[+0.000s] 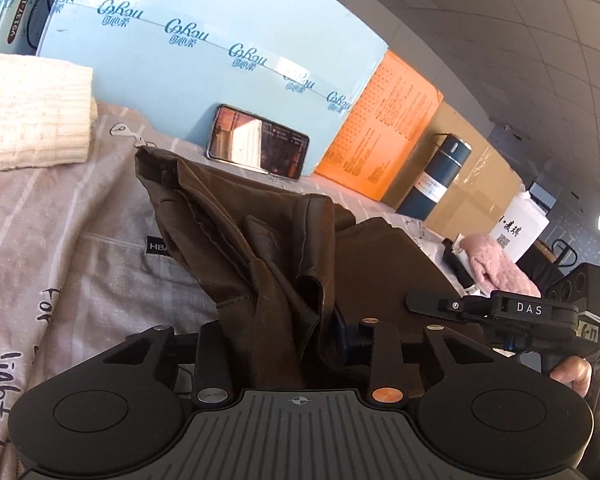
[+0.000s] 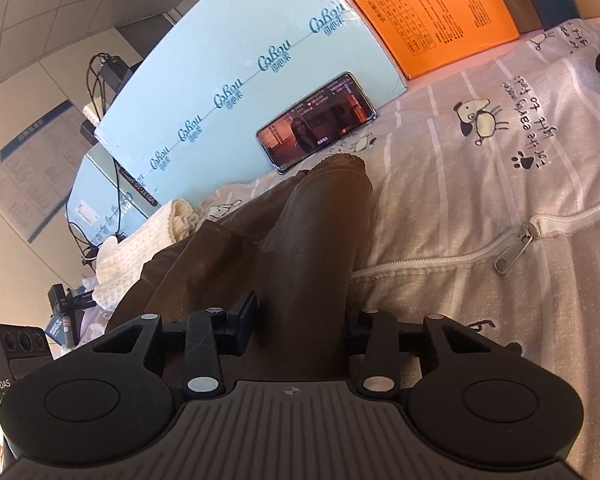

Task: Fold clothes
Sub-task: 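Grasp the folded jacket with both grippers and lift it off the bed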

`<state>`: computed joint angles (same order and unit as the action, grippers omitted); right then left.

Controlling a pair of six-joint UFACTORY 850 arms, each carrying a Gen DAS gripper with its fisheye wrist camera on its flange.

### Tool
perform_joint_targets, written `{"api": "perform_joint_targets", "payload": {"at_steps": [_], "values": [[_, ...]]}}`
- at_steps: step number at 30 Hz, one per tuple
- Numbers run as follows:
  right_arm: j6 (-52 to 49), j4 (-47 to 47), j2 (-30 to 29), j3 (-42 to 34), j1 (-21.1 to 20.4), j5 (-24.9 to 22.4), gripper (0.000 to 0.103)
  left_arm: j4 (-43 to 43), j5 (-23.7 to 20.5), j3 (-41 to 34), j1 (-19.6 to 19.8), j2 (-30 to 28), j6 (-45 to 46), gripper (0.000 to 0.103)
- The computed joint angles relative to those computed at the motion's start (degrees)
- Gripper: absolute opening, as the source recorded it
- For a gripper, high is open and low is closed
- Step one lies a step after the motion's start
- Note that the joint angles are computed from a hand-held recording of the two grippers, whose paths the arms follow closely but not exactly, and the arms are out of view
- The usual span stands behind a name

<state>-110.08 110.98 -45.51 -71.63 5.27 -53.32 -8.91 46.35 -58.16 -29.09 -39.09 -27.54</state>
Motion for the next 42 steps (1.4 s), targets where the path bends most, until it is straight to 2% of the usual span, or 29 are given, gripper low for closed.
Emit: {"api": "perform_joint_targets", "payload": {"at_steps": [3, 6, 8, 10, 17, 21, 25, 30, 34, 36, 40, 42], "values": [[-1.66, 0.15, 0.24, 0.73, -0.32, -4.33, 0.024, -0.76, 3.51, 2.68, -0.63, 1.50, 1.15, 0.027], [-1.17, -0.51, 1.35, 2.16, -0.12, -8.92, 0.021, -1.26, 6.51, 5.32, -1.05, 2.91, 0.99, 0.025], [-0.81, -0.19, 2.56, 3.48, 0.82, -9.74, 0.020, -2.17, 8.52, 7.13, -1.36, 3.86, 0.90, 0.024], [-0.70, 0.94, 4.08, 4.85, 2.24, -8.58, 0.019, -3.70, 11.11, 9.68, -1.56, 5.25, 0.65, 0.024], [-0.27, 3.86, 5.81, 4.18, 7.75, -11.59, 0.017, -11.78, 27.88, 20.72, -2.04, 10.79, 2.32, 0.024], [-0.76, 5.27, 6.49, 3.05, 11.36, -12.23, 0.016, -15.87, 33.51, 25.49, -2.12, 14.28, 6.77, 0.024], [-3.69, 8.54, 9.60, 4.95, 15.28, -10.43, 0.016, -14.99, 35.88, 30.18, -0.66, 19.09, 12.10, 0.024], [-7.34, 14.59, 13.29, 9.72, 19.21, -13.29, 0.016, -14.79, 34.95, 36.28, -0.26, 27.84, 20.49, 0.024], [-8.55, 15.98, 15.27, 12.58, 21.42, -16.60, 0.016, -21.23, 34.16, 40.32, -3.92, 34.04, 23.94, 0.024], [-9.18, 15.45, 16.36, 13.51, 22.27, -17.28, 0.016, -26.77, 34.46, 41.34, -7.61, 36.18, 27.06, 0.024], [-9.79, 14.14, 18.63, 14.82, 23.06, -20.23, 0.016, -38.06, 34.29, 40.84, -15.30, 41.18, 40.85, 0.024], [-9.25, 13.17, 19.42, 14.43, 23.01, -22.80, 0.016, -41.85, 33.84, 39.88, -17.71, 44.30, 48.27, 0.024]]}}
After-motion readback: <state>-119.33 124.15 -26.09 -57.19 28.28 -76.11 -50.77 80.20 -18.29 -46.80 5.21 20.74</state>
